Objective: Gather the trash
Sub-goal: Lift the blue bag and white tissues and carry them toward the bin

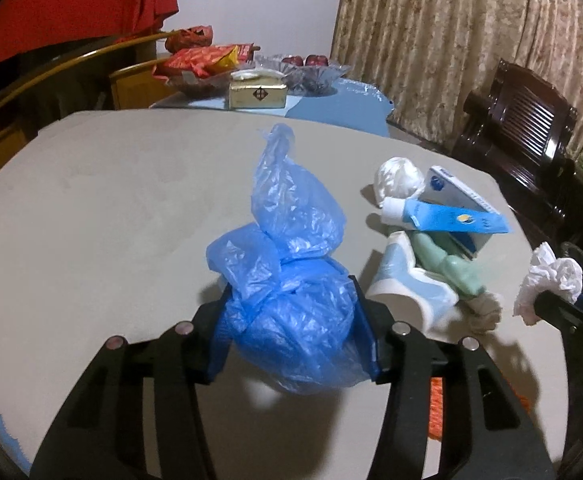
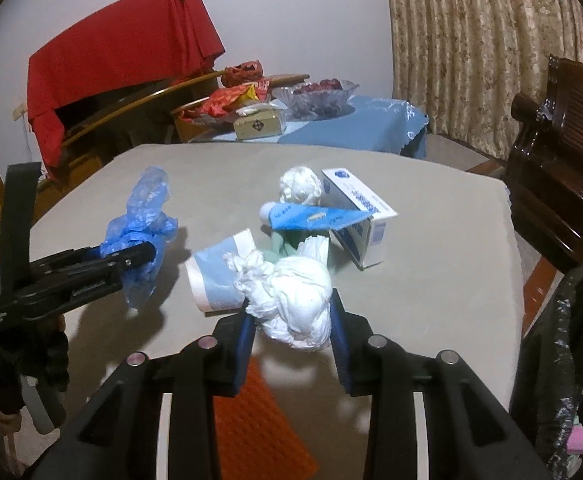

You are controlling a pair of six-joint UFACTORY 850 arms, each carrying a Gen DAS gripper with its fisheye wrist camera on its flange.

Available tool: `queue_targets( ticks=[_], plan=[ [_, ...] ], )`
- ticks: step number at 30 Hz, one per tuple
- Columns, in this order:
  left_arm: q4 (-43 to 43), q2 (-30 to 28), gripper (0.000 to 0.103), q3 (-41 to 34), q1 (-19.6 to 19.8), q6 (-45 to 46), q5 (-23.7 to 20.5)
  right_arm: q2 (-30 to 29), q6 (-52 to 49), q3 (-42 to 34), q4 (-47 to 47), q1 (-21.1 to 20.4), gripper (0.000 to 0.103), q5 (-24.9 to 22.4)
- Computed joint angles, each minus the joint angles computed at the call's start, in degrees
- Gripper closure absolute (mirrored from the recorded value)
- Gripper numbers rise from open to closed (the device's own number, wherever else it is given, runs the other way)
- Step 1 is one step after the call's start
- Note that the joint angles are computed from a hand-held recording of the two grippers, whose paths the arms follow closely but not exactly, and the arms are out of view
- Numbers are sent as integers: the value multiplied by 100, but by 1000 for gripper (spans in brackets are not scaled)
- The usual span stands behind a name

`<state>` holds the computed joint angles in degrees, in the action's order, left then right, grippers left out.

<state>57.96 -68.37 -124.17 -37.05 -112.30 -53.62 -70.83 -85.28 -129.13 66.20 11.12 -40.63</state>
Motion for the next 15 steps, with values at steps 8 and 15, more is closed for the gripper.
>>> queue_targets(
  ticks=[8,15],
  plan=[
    [-19,-15,53,-381,-146,188,-277,296,-285,343,329,-85,69,21],
    [-149,-340,53,-1215,-282,683,-597,587,-501,704,600,-220,69,66]
  ],
)
